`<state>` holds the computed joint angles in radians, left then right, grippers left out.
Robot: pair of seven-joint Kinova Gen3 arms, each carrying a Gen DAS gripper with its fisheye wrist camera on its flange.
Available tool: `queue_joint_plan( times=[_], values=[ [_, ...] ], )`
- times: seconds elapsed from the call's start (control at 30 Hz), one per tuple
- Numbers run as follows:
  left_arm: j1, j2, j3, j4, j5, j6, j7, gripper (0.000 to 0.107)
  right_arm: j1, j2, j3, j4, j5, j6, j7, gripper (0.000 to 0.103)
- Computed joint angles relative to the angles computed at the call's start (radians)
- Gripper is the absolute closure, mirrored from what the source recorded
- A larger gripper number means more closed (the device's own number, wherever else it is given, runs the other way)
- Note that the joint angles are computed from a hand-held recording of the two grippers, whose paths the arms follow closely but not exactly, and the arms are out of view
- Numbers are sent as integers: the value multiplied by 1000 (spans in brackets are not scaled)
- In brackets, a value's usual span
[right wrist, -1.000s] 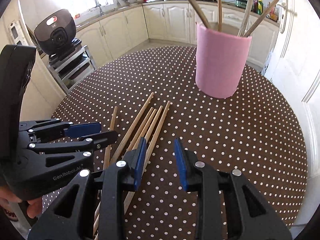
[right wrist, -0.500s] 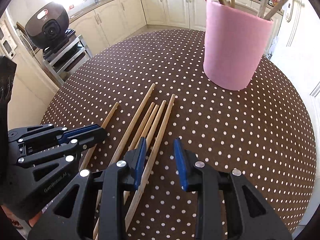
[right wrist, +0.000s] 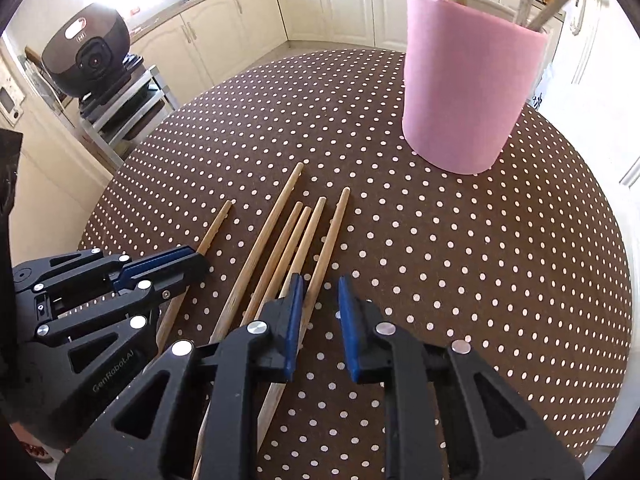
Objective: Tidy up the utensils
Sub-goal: 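Grasp a chopstick with the left gripper while the right gripper grasps one, then carry both chopsticks upright into the pink cup and open both grippers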
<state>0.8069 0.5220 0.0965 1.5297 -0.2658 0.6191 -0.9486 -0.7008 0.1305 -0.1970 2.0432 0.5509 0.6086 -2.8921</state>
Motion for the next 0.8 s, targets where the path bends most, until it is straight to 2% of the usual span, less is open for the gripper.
queue_joint_plan(
  times=[0.13,0.3,0.4,0.67,0.8],
  values=[
    [33,11,-22,-14,-23,5,37,101,-34,45,8,-53,48,61,-30,93],
    [44,3,-23,0,-44,-18,63,102,-52,17,25,4,117,-4,-132,98],
    [55,-30,-34,23,-61,-37,85,102,-57,-26,10,34,166,-9,-185,98],
    [94,-176,-43,86,-159,-86,182,102,-11,-216,-117,96,289,19,-301,98],
    [114,-244,-27,112,-244,-88,257,102,18,-288,-210,94,334,85,-340,98]
  ],
)
